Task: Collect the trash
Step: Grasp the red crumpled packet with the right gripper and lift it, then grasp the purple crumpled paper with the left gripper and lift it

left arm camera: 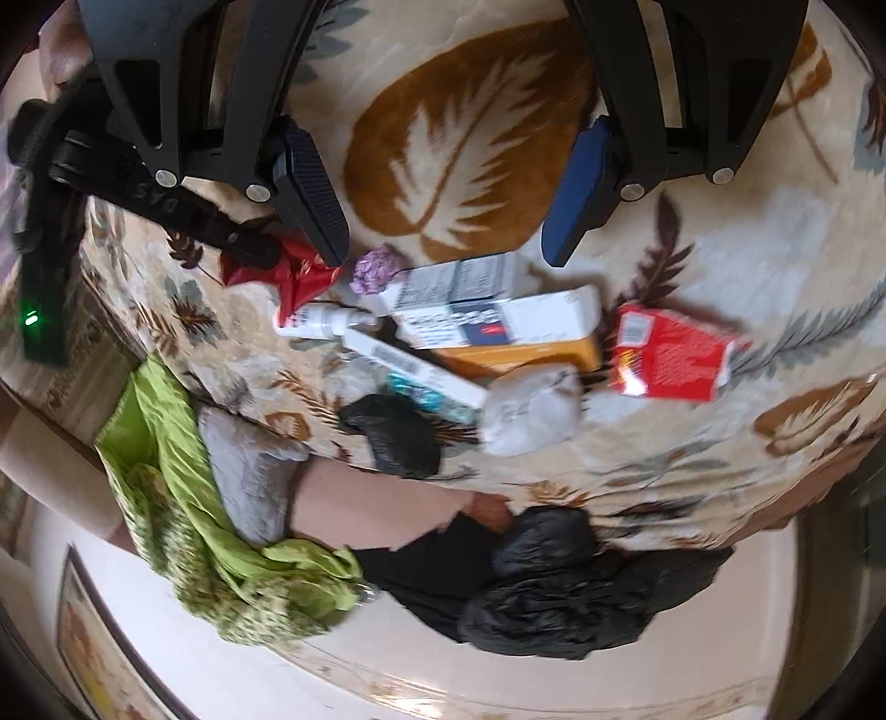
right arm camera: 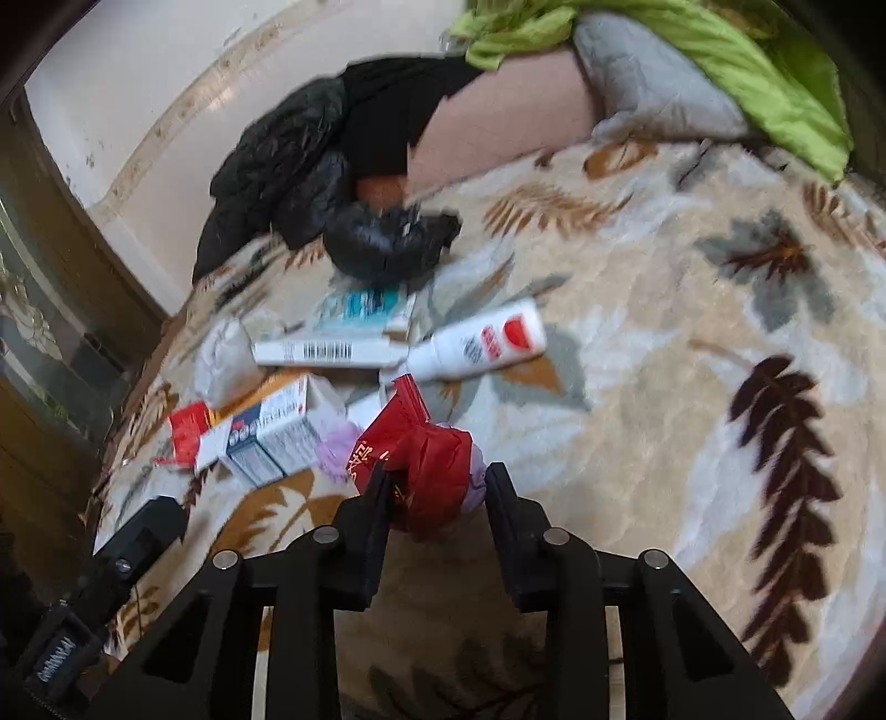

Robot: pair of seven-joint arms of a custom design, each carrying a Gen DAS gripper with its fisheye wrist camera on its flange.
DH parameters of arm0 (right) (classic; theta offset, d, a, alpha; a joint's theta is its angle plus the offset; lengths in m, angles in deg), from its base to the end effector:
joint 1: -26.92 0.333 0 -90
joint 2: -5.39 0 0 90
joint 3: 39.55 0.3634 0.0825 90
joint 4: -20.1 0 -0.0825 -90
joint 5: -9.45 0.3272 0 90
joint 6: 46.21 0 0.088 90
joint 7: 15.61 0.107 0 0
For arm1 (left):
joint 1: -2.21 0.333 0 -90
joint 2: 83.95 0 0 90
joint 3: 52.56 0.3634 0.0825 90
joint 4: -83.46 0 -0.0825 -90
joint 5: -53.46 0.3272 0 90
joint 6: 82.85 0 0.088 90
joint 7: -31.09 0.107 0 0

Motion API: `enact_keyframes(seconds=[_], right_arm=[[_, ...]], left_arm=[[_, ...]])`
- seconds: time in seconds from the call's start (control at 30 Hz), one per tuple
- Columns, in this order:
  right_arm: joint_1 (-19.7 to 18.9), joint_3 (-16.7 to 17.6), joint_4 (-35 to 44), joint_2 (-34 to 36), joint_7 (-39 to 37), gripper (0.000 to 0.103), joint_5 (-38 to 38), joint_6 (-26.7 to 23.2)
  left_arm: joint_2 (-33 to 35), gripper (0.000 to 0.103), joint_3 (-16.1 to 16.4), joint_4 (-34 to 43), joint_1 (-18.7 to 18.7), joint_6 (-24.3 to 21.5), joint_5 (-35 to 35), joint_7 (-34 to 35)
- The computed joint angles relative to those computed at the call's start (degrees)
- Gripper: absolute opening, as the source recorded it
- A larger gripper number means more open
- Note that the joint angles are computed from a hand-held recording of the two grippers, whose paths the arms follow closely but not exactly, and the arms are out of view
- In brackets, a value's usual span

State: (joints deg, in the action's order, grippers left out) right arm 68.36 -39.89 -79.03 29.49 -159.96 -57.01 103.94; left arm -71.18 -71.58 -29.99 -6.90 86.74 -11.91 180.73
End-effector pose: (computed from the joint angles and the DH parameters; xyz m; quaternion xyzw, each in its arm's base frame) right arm 0.4845 0.4515 0.4535 -0.4374 0.7930 -0.1748 0.3863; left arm 0.5527 -0.2076 0.4955 -0.4846 0.7582 -0.4227 0.1073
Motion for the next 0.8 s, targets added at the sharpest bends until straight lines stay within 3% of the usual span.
enact_keyframes(seconds=[0.13,0.23,0.47,0.8], right_arm=[[3.3,-0.1,-3.3,-4.5,5.8,0.035,-4.0,-10.0],[3.1,1.5,-7.0,-7.6,11.6,0.035,-6.7,-13.2],[-0.7,5.5,-10.3,-10.0,17.7,0.035,-9.7,-13.8],[-1.7,7.0,-10.1,-10.0,18.4,0.035,-12.1,-13.7]], left_arm=[[1.7,0.068,0.6,1.6,-1.8,-3.2,7.0,-2.8],[3.2,0.061,1.4,2.6,-3.2,-5.0,14.0,-7.9],[5.3,0.06,1.1,2.8,-3.6,-3.2,23.7,-15.1],[9.4,0.049,1.0,7.7,-2.8,-7.6,30.4,-21.5]])
